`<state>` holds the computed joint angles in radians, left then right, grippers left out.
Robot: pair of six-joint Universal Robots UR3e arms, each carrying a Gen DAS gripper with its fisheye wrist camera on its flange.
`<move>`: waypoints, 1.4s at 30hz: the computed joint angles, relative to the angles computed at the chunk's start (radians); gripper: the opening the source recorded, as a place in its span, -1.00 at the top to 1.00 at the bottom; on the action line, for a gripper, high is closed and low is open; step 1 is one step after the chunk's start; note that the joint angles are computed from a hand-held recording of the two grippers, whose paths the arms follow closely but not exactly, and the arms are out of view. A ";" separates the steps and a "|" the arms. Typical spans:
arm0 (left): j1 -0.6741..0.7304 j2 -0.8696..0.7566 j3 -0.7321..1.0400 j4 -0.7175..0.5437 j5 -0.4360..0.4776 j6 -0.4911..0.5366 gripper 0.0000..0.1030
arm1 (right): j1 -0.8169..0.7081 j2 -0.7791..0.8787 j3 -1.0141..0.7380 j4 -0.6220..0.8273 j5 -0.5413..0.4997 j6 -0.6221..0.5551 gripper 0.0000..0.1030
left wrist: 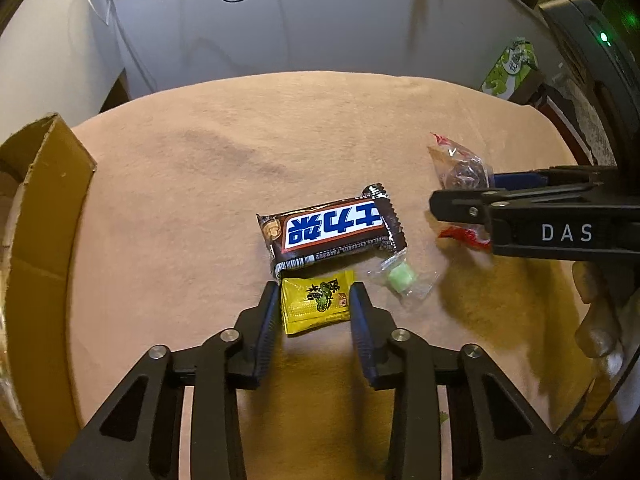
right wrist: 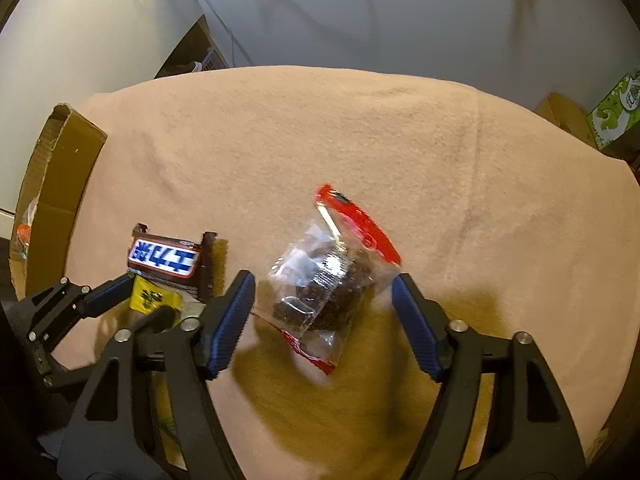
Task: Organize snacks
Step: 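Grasp the yellow candy with the left tool while the right grasps the wrapped brownie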
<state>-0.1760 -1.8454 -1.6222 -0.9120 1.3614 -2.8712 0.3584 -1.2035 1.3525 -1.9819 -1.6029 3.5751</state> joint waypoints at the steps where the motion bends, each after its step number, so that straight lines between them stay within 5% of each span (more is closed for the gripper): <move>1: 0.001 0.003 -0.004 0.004 0.005 0.000 0.49 | 0.001 -0.005 0.006 -0.002 -0.001 0.002 -0.24; 4: 0.021 0.015 -0.020 0.003 -0.016 0.001 0.62 | 0.005 -0.011 0.015 -0.007 -0.002 0.011 0.05; 10: 0.048 0.039 -0.046 -0.004 -0.046 0.006 0.78 | 0.005 -0.019 0.037 -0.029 0.003 -0.001 0.16; 31: 0.160 0.124 -0.087 -0.049 -0.136 0.006 0.82 | 0.004 -0.189 0.167 -0.063 -0.003 -0.022 0.19; 42: 0.265 0.206 -0.060 -0.088 -0.185 0.012 0.82 | 0.057 -0.106 -0.074 0.029 0.001 -0.049 0.19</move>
<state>0.0891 -1.6398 -1.6821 -1.0004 1.1769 -2.8597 0.4151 -1.3097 1.2786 -1.9528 -1.6021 3.5257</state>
